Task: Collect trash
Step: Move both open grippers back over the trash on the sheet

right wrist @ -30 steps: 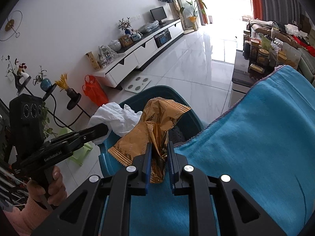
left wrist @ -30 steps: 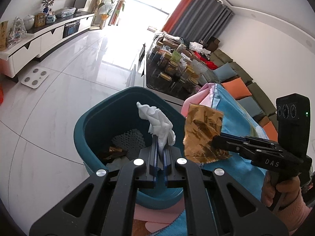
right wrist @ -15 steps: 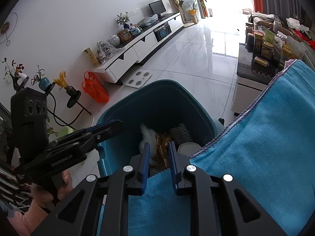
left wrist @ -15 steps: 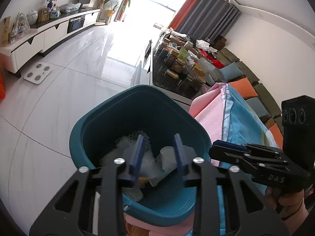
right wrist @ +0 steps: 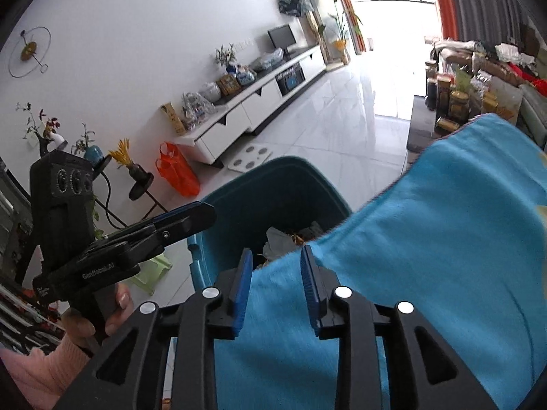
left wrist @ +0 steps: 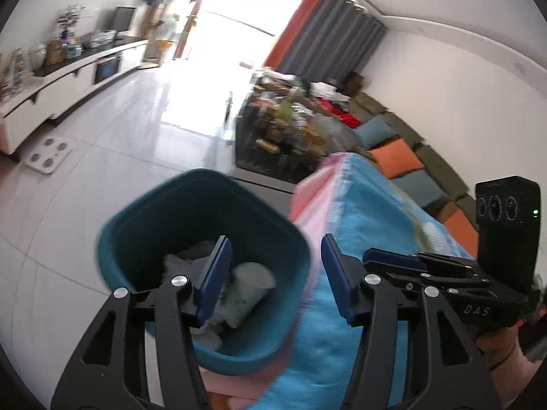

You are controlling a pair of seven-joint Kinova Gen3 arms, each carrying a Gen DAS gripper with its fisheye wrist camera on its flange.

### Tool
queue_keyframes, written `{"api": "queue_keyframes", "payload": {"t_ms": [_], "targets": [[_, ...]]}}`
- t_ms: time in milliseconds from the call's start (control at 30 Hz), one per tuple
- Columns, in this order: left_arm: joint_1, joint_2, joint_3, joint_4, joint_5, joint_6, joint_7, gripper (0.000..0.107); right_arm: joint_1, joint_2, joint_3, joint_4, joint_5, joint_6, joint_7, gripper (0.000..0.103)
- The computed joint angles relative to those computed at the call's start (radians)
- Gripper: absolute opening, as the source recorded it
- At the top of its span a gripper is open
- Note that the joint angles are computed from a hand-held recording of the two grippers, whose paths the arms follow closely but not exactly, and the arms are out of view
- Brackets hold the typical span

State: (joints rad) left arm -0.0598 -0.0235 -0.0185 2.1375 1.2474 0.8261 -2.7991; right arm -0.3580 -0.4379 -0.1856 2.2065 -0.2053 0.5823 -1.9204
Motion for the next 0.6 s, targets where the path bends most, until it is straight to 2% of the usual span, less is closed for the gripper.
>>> {"api": "queue_keyframes", "payload": {"t_ms": [133, 233, 600], "targets": [[0.033, -0.023, 0.021, -0.004, 0.012, 0.026, -0.021, 0.056, 0.03, -0.118, 0.016, 0.026, 0.006, 0.051, -0.017, 0.027], [0.075, -0.015, 0.049, -0.022, 0.013, 0.04, -0.015, 0.058, 0.076, -0.219, 0.016, 0.049, 0.017, 0.101, -0.038, 0.032], [0.232, 0.023, 0.143, -0.076, -0.019, -0.007, 0.018, 0.058, 0.284, -0.561, 0.084, 0.063, 0.089, 0.418, -0.09, 0.033]]}}
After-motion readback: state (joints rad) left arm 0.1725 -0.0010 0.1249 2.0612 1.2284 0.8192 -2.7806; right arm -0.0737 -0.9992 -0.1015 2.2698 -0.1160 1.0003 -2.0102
